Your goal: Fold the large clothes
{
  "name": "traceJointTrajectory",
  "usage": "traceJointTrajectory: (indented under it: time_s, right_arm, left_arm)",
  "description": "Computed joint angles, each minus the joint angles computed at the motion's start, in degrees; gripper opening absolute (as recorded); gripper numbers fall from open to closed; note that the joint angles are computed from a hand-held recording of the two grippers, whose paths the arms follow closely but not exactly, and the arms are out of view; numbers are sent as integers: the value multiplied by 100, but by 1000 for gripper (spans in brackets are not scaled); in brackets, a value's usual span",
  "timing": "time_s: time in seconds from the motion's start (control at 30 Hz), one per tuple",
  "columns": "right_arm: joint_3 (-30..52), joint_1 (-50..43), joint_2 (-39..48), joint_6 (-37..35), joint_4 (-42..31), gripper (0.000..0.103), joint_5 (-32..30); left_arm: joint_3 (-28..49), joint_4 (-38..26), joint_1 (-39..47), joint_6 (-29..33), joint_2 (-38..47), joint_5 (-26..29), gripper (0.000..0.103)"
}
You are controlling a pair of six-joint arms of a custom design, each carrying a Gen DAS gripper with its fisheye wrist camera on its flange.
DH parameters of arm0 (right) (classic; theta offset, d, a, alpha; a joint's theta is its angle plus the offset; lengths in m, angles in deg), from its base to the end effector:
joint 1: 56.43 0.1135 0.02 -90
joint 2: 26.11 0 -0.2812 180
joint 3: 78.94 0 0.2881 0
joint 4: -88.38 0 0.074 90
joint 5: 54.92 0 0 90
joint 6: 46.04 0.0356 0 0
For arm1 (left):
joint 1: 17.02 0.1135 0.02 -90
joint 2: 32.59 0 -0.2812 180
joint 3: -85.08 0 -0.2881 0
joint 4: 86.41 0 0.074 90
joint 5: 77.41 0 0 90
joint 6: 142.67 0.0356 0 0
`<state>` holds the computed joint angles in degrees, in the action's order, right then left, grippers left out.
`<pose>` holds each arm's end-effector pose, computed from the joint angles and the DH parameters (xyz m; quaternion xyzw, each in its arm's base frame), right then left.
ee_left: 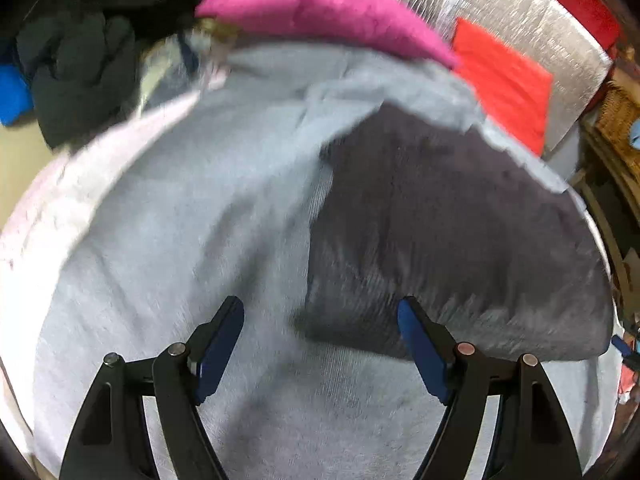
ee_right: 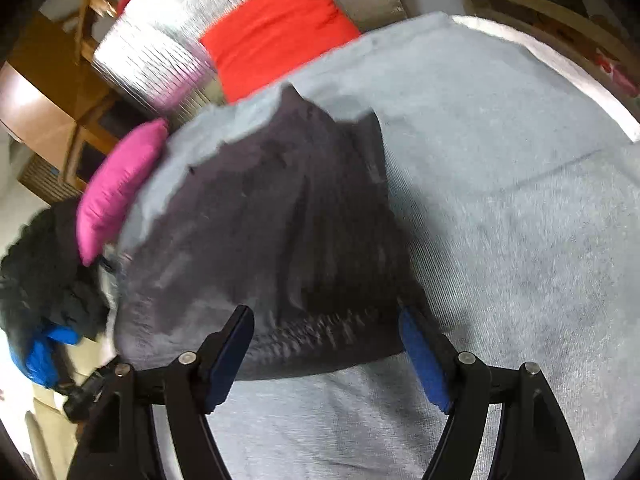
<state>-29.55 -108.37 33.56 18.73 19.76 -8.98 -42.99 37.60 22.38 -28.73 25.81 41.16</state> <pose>0.1309 -0.1270 0.2071 0.1778 0.9061 0.2359 0.3029 0.1712 0.1186 0.2272 -0.0684 0.9406 -0.0829 0.3221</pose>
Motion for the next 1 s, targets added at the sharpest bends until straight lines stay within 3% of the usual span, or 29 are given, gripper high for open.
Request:
traceJointTrajectory:
  time_s: [0.1, 0.27, 0.43, 0.9, 1.0]
  right_arm:
    - [413, -185, 188, -310, -200, 78, -283]
    - [915, 179, 1202, -136, 438, 79, 3]
    - [1130, 601, 1994, 199, 801, 79, -64]
    - [1582, 1422, 2992, 628, 1197, 79, -45]
    - [1641, 1585, 3052, 684, 1245, 80, 32]
  left_arm:
    - [356, -17, 184, 101, 243, 484, 81]
    - [1618, -726, 106, 285, 2186, 1243, 83]
    - [2136, -603, -270, -97, 3149, 1297, 83]
    - [2290, -211, -1022, -415, 3717, 1052, 83]
    - [2371, -363, -1039, -206, 3796, 1103, 71]
